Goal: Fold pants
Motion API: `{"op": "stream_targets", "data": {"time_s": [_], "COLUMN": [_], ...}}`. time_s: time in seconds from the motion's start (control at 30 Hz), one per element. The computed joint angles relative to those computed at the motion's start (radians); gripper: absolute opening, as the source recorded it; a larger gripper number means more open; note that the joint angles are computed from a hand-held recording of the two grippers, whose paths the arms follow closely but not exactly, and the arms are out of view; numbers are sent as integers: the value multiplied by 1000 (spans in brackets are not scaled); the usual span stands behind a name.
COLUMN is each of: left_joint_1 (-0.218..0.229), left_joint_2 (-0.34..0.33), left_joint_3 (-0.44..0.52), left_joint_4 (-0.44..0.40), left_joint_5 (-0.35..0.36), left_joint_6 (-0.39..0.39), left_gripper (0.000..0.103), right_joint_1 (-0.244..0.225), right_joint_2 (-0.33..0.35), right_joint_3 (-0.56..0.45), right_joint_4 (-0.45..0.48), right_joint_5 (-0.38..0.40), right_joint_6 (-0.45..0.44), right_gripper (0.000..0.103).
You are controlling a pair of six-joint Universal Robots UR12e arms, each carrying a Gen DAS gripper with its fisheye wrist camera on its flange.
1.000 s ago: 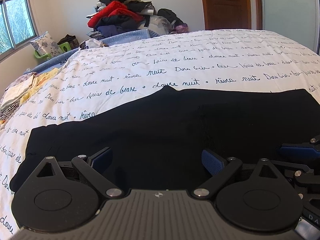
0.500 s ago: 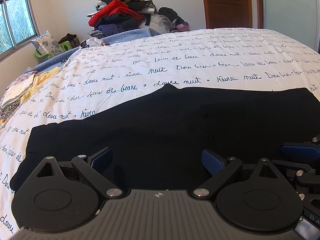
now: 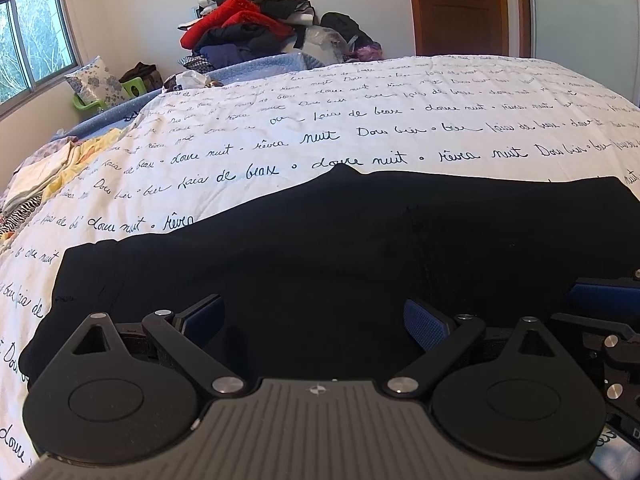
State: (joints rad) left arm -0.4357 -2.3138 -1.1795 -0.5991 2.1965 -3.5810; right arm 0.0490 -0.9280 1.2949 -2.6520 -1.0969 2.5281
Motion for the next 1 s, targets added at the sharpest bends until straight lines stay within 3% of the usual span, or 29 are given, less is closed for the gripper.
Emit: {"op": "stream_targets", "data": {"time_s": [0.57, 0.63, 0.73, 0.87, 1.0], "left_joint_1": [8, 10, 13, 16, 26], "left_joint_2": [14, 16, 24, 50, 95], "left_joint_3": [-14, -16, -24, -61, -121], "left_joint_4": [-12, -21, -27, -11, 2], "left_joint_5": [-16, -21, -26, -7, 33], "left_joint_6": [-21, -29, -27, -61, -124], "left_gripper": [97, 97, 97, 97, 97], "right_joint_1": [1, 7, 15, 8, 20], "right_joint_2": [-6, -4, -4, -9, -12], "right_joint_3": [7, 2, 13, 3, 2], "right_joint_4": [-2, 19, -24, -28, -60], "right_joint_5": [7, -19, -57, 24, 88], "right_joint_6": [-34, -66, -90, -85, -150], "right_gripper": [23, 37, 46, 46, 47]}}
